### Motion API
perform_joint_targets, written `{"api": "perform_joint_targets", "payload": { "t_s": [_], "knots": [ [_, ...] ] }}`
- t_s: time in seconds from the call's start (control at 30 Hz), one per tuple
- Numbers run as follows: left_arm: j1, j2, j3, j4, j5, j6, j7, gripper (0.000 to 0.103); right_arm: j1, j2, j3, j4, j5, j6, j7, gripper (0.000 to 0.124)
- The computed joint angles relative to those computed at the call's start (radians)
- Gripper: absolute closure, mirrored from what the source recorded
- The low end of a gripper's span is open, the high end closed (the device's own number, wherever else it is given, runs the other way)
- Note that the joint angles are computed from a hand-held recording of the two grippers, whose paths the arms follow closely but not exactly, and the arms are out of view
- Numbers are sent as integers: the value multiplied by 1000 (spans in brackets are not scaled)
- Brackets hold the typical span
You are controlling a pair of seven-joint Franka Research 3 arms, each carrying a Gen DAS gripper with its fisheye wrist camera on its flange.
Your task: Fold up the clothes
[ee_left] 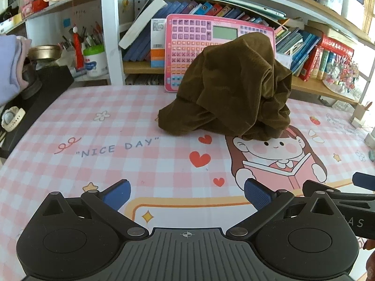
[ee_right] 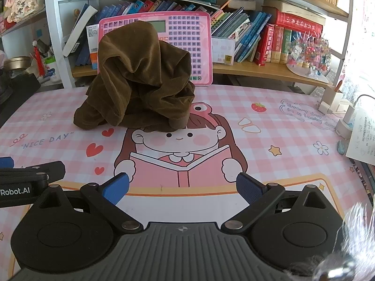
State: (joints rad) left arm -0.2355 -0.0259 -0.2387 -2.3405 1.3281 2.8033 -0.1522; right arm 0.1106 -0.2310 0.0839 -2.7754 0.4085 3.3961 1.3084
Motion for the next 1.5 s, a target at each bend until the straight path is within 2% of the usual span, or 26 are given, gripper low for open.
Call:
{"api": "perform_joint_targets", "payload": {
  "t_s": [0.4, 1.5],
  "knots": [
    [-5, 10, 0, 4, 6, -16, -5, 0, 16, 9, -19, 4, -14, 2, 12, 25],
    [-4, 11, 5, 2, -33, 2, 35, 0, -69, 5, 77, 10, 42, -25, -19, 25]
  ]
}}
